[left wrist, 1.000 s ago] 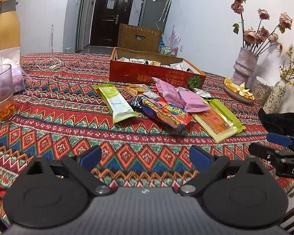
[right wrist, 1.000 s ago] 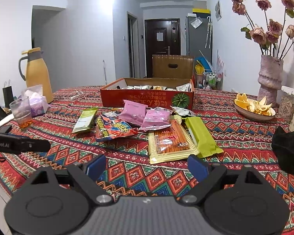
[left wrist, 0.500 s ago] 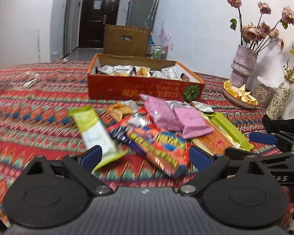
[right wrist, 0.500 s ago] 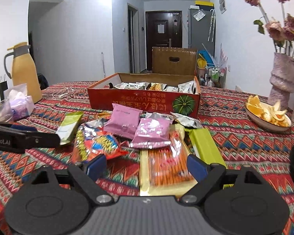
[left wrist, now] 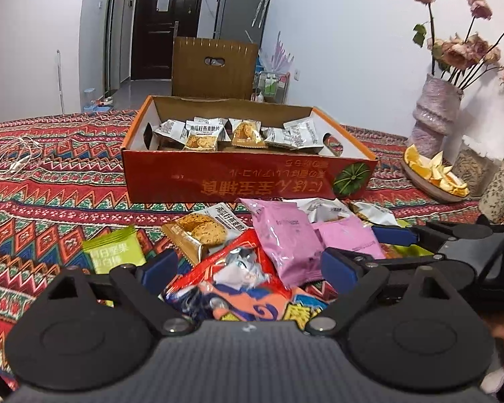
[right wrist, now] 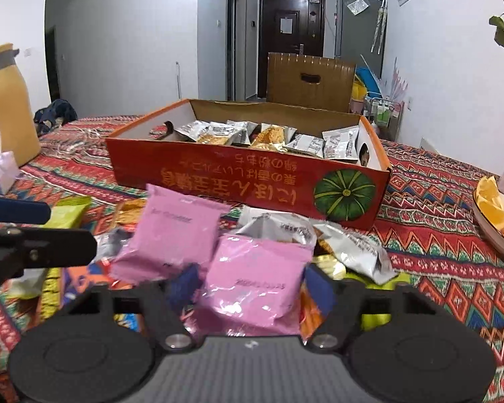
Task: Organize snacks
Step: 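Grasp a pink packet with the right tool while the left tool grasps another pink packet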
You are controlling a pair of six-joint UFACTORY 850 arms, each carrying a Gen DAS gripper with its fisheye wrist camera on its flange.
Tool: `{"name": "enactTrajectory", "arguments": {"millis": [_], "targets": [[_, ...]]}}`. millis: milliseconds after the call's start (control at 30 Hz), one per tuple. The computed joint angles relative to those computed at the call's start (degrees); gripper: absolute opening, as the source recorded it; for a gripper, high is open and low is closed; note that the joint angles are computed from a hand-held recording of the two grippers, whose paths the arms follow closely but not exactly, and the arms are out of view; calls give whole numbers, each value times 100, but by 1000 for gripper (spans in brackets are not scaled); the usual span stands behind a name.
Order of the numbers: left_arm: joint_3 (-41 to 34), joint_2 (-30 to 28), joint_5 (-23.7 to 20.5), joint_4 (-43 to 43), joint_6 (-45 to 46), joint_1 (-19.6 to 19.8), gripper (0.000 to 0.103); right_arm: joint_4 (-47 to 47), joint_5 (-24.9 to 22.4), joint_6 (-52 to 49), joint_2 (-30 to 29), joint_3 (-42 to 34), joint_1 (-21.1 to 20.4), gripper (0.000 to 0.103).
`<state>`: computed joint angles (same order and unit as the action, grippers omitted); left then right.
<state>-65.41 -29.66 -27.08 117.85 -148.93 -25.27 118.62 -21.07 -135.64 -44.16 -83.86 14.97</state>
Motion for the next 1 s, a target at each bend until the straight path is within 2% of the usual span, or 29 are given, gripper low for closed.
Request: {"name": "enactTrajectory", "arguments": {"millis": [67, 133, 233, 300, 433, 500, 567, 600, 633, 700, 800, 1000], "targets": [[-238, -174, 82, -275, 314, 23, 94, -610, -96, 593, -61, -117, -78, 61], [-534, -382, 90, -808, 925, 1, 94, -737, -157, 634, -31, -103, -147, 61], [-958, -677, 162, -1166, 1499, -43, 94, 49, -330, -123, 113, 110, -276, 61], [-1330, -907, 214, -1852, 2359, -73, 94, 858, -356, -867, 167, 215, -339, 61], [-2169, -1464, -14, -3347, 4198, -134, 94, 1114, -597, -836, 126, 216, -558, 61], [-2614, -1764, -296, -4095, 5083, -160, 94, 1118, -794, -725, 110, 261, -654, 61], [-2884, -1943, -492, -4481, 5560, -178, 92, 864, -829, -440, 54, 213, -706, 61], [-2944, -1987, -549, -4494, 5602, -185, 88, 721, -794, -282, 12, 168, -721, 61], [-3002, -2022, -622, -4576, 5679, -193, 76, 645, -754, -182, -17, 133, -733, 61], [-2963, -1996, -608, -4406, 5456, -198, 68, 593, -850, -79, -27, 144, -762, 61], [-2796, -1861, -563, -4206, 5111, -216, 64, 488, -986, 17, 13, 197, -807, 61], [-1986, -1202, -651, -3137, 3631, -374, 63, 418, -1099, -77, 64, 289, -786, 61]]}}
